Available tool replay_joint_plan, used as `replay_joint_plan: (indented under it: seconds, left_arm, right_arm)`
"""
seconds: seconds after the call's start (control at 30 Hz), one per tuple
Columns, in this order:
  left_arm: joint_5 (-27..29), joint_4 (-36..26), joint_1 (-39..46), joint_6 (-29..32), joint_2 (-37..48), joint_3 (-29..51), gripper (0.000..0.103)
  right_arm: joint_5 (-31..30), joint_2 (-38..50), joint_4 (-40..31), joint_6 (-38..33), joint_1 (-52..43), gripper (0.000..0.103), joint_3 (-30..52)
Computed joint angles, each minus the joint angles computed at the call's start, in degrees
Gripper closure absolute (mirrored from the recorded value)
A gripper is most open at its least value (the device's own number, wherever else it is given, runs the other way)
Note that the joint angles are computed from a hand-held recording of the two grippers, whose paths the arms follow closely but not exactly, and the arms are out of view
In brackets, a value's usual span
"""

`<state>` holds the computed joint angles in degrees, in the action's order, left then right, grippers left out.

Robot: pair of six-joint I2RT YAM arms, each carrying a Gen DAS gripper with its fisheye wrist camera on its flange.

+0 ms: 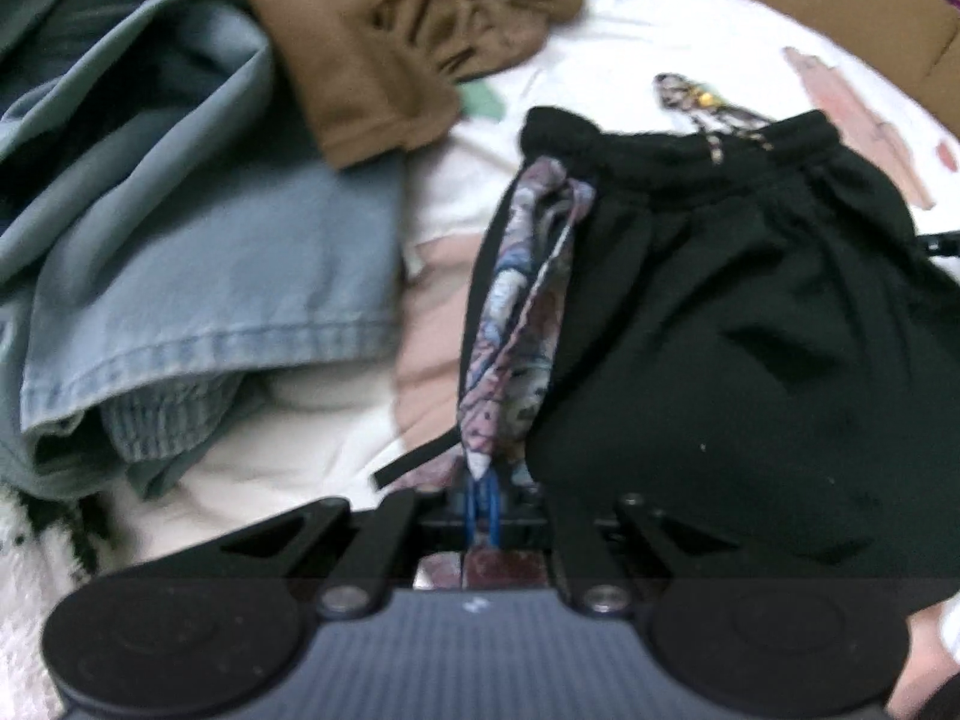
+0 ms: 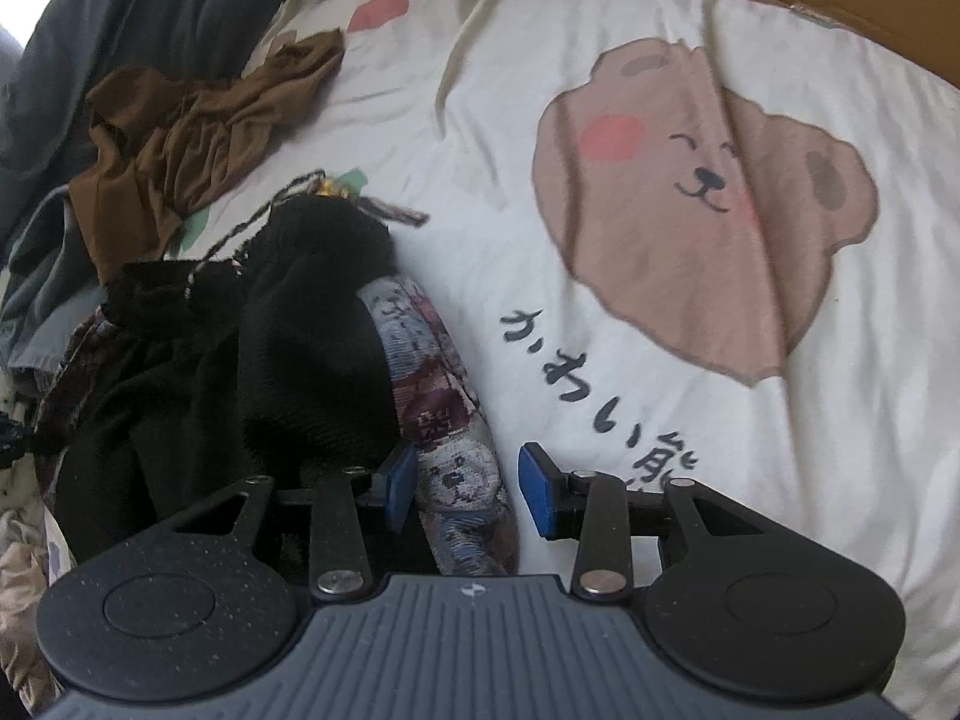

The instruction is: Fold clothes

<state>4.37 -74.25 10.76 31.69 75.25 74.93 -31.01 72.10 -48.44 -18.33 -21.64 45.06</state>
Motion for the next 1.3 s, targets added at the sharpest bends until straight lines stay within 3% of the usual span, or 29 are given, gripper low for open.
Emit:
replay_joint_plan:
  seconds: [0.23, 0.3, 0.43, 0.5, 0.63, 0.7, 0.77, 0.8, 0.9, 1.17, 1.3]
  left_arm:
    - [-3.8, 2.1, 2.6, -0.7, 0.8, -1.6, 0.097]
    - [-4.3, 1.3, 2.6, -1.2, 1.5, -0.4, 0.087]
    - [-3.6, -2.6, 3.2, -1.5, 2.5, 5.0, 0.076]
    - [-2.0, -3.8, 3.3, -3.0, 2.7, 8.3, 0.063]
    - [2.1, -4.5, 0.2, -7.2, 4.6, 13.4, 0.063]
    - [2.9, -3.0, -2.6, -8.9, 5.1, 14.0, 0.048]
    - [3.7, -0.7, -5.4, -10.3, 5.6, 14.0, 0.039]
    - [4.0, 0.4, -6.8, -11.4, 6.0, 13.9, 0.039]
    - [5.5, 3.2, -11.0, -15.1, 8.5, 14.4, 0.039]
    - [5.0, 15.4, -20.4, -15.7, 14.5, 13.1, 0.039]
    - [4.5, 18.4, -24.0, -13.4, 18.3, 14.0, 0.040]
  right_arm:
    - [2.9, -1.7, -0.8, -0.5, 4.4, 0.061, -0.4]
    - [2.9, -1.8, -1.4, -0.7, 4.5, 0.069, -0.2]
    - [3.0, -2.1, -2.8, -1.0, 4.2, 0.071, 0.3]
    - [2.8, -2.3, -3.6, -1.5, 3.7, 0.071, 0.5]
    - [2.3, -3.4, -5.0, -1.7, 2.2, 0.069, 0.5]
    - [2.2, -4.0, -6.1, -2.1, 1.7, 0.068, 0.8]
    - [2.4, -5.0, -6.9, -2.4, 1.3, 0.066, 0.9]
    - [2.6, -5.6, -7.3, -2.5, 1.0, 0.061, 1.0]
    - [1.4, -6.3, -8.8, -3.3, -0.9, 0.059, 1.3]
    - [-0.8, -7.7, -10.4, -5.1, -5.1, 0.059, 1.7]
    - [-1.0, -8.4, -10.5, -5.1, -6.7, 0.059, 1.5]
